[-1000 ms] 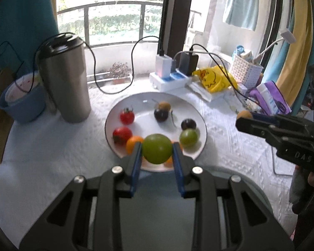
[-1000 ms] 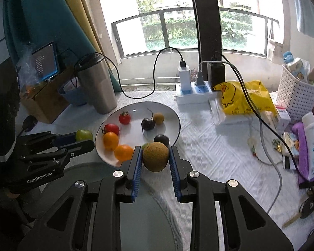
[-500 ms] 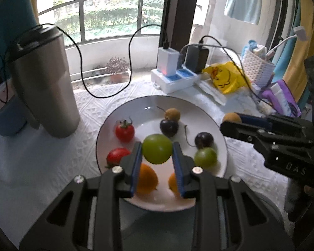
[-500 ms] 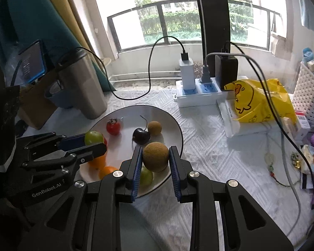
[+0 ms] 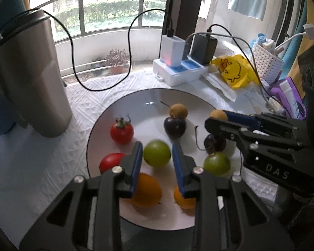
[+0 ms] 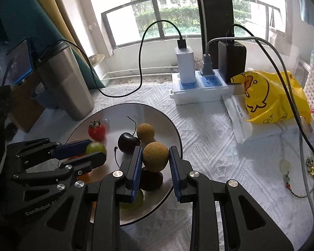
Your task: Organize fruits
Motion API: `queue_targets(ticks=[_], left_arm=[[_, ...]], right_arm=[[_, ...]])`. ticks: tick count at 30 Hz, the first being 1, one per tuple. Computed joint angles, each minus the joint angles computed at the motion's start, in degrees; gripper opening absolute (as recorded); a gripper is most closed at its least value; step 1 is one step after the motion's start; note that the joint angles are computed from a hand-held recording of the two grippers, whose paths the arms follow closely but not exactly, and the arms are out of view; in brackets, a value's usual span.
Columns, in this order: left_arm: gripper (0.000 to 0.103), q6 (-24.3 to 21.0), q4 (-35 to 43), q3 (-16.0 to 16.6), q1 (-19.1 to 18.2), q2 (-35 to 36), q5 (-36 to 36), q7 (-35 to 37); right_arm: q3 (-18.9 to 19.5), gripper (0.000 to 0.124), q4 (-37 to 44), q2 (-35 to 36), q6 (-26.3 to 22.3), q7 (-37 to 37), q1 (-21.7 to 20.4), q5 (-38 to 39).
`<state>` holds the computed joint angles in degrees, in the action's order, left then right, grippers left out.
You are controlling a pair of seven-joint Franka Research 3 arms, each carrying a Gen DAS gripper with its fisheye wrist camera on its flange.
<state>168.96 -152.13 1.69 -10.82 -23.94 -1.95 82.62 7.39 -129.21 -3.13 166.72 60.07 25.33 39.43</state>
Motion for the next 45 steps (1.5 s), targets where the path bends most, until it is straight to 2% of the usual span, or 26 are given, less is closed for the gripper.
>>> queue_targets(ticks=[4, 6, 7, 10, 20, 25, 26, 30, 45], left_arm=[[0.035, -0.5, 0.0, -0.2, 0.2, -0.4, -0.2, -0.4], [0.043, -0.5, -0.4, -0.2, 0.2, -1.2, -0.3, -0.7], [0.044, -0.4, -0.8, -0.1, 0.0, -1.8, -0.5, -0.7], [0.044, -0.6, -1.5, -0.7, 0.6, -3.4, 0.1, -1.8], [0.045, -2.1, -5.1, -1.8, 1.5, -10.7, 2.8, -5.9], [0.047, -2.9, -7.6, -2.2, 1.2, -15.3, 4.0, -7.8], [0.048, -3.0, -8.0, -2.2, 1.1, -16.0, 4.2, -8.1], [0.064, -3.7, -10.4, -2.1, 0.6, -20.0, 4.7, -9.6], [0.066, -9.1, -18.3, -3.7, -1.0, -33.9, 6.8, -14.3]], right_arm=[[0.2, 0.028, -0.5, -0.1, 1.0, 1.2, 0.0, -1.0], [0.2, 0.029, -0.7, -0.3, 1.5, 2.2, 0.0, -1.7], [0.2, 0.030, -0.8, -0.5, 1.7, 2.3, 0.0, -1.5], [0.0, 0.042, -1.3, -1.2, 2.0, 2.0, 0.3, -0.8], [-0.5, 0.043, -5.3, -6.6, 2.9, 3.6, 1.8, -1.8], [-0.4, 0.043, -8.7, -10.5, 3.3, 6.7, 2.2, -4.4], [-0.3, 0.043, -9.6, -11.4, 3.4, 7.4, 2.2, -5.0], [0.0, 0.043, -12.3, -14.1, 3.3, 10.3, 2.2, -7.8], [0.9, 0.043, -21.9, -24.1, 4.2, 19.1, 3.0, -14.7]])
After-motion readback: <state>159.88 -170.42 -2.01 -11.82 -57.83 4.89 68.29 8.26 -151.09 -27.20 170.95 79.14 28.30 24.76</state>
